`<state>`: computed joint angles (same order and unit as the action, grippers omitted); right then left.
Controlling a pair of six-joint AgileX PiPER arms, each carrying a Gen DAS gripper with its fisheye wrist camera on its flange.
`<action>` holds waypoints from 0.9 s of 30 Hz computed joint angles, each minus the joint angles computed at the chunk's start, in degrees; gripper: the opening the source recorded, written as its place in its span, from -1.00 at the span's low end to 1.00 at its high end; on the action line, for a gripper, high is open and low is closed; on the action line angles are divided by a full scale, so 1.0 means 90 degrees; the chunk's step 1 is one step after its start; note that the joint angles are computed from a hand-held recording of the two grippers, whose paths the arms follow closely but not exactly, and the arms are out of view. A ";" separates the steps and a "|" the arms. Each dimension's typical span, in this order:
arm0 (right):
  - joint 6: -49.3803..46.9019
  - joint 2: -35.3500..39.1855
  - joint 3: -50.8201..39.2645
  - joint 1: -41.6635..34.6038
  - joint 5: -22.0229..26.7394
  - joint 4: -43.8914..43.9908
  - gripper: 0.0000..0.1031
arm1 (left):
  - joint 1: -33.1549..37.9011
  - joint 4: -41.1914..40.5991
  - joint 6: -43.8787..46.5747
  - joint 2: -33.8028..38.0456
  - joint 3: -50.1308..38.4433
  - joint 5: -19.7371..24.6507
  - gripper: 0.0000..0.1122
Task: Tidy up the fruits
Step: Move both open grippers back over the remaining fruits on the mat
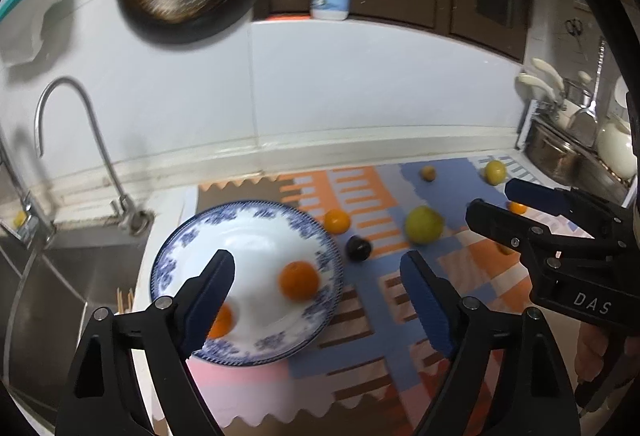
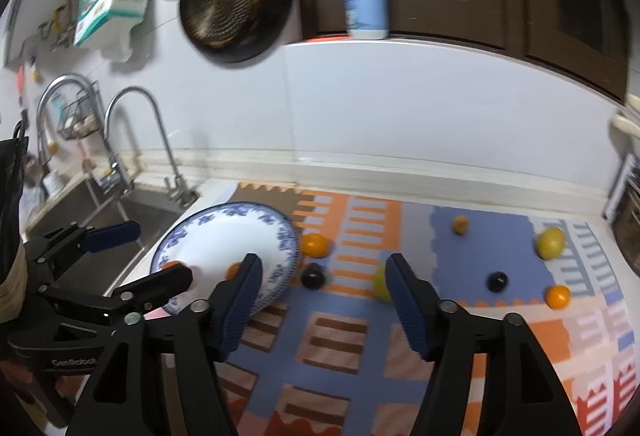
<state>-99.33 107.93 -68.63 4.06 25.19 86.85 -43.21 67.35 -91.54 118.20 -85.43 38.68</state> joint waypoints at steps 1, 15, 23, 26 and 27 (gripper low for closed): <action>-0.0013 -0.0051 0.0058 -0.0064 -0.0031 0.0055 0.27 | -0.0023 -0.0016 0.0094 0.0049 -0.0106 -0.0024 0.51; 0.0520 -0.0154 0.0253 -0.0780 -0.0562 0.0189 0.27 | -0.0054 -0.0606 0.1816 0.1123 -0.1944 -0.0255 0.56; 0.0987 0.0157 0.0147 -0.1004 -0.0970 0.0009 0.27 | 0.0047 -0.1483 0.3176 0.2023 -0.3362 -0.0149 0.56; 0.1581 0.0383 -0.0034 -0.1091 -0.0982 -0.0460 0.27 | 0.0105 -0.1880 0.3714 0.2402 -0.3984 -0.0093 0.56; 0.1778 0.0460 -0.0104 -0.1103 -0.0997 -0.0605 0.28 | 0.0132 -0.2037 0.3918 0.2534 -0.4199 -0.0076 0.56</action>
<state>-83.33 112.07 -69.57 -5.87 16.21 81.41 -42.02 49.02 -56.28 141.00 -123.22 38.00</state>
